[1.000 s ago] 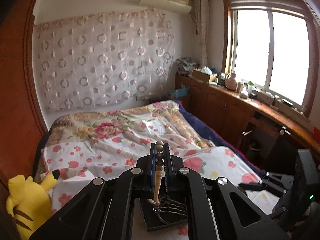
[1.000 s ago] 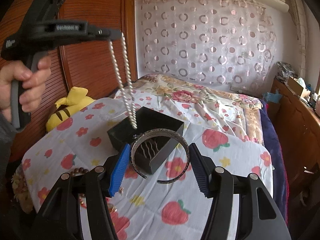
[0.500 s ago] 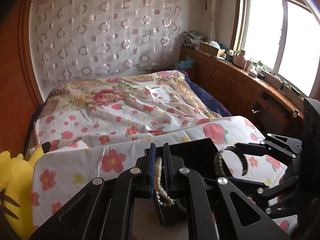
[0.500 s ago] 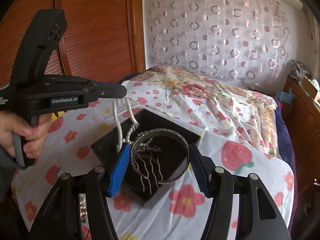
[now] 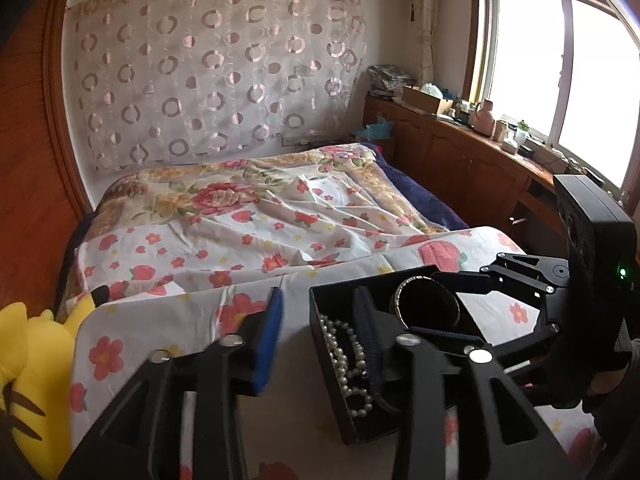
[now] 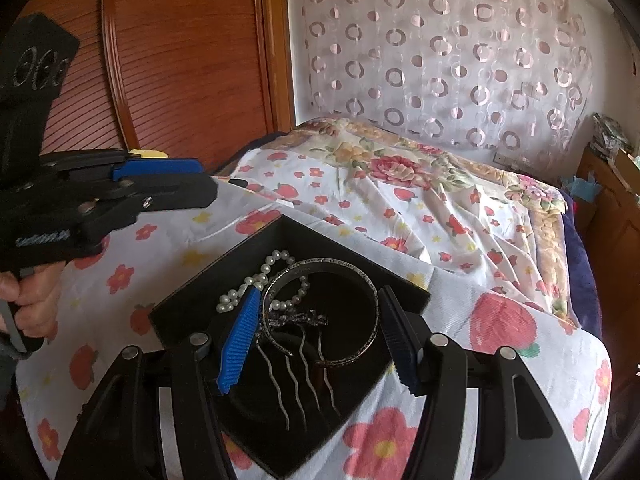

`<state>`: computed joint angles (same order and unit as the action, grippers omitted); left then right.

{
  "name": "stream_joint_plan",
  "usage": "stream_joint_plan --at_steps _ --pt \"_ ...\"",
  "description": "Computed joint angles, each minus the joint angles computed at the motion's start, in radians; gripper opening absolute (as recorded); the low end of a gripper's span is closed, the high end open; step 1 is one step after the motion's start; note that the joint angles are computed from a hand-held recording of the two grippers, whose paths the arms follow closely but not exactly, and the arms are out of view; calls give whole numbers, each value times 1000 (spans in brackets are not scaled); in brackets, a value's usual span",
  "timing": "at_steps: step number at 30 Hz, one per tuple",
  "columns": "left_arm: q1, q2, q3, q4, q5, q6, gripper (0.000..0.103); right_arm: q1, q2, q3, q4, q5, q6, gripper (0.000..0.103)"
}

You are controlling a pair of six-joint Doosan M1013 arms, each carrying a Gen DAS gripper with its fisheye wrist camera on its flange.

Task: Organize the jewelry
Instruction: 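Lower the pearls and cuff into the black box and open both tools, then move the right tool to a gold ring while the left approaches the bead bracelets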

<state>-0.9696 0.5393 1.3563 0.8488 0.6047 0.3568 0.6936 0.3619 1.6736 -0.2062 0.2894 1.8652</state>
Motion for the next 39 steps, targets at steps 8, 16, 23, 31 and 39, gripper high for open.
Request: stream_joint_plan --at_steps 8,16,23,31,39 --pt "-20 -31 61 88 36 -109 76 1 1 -1 -64 -24 53 75" --pt "-53 -86 171 153 39 -269 81 22 -102 122 -151 -71 167 68" --pt "-93 -124 254 175 45 -365 81 65 -158 216 -11 -10 67 48" --pt "-140 -145 311 176 57 -422 82 110 -165 256 88 20 28 34" --pt "-179 -155 335 193 78 -464 82 140 -143 239 -37 90 180 21"
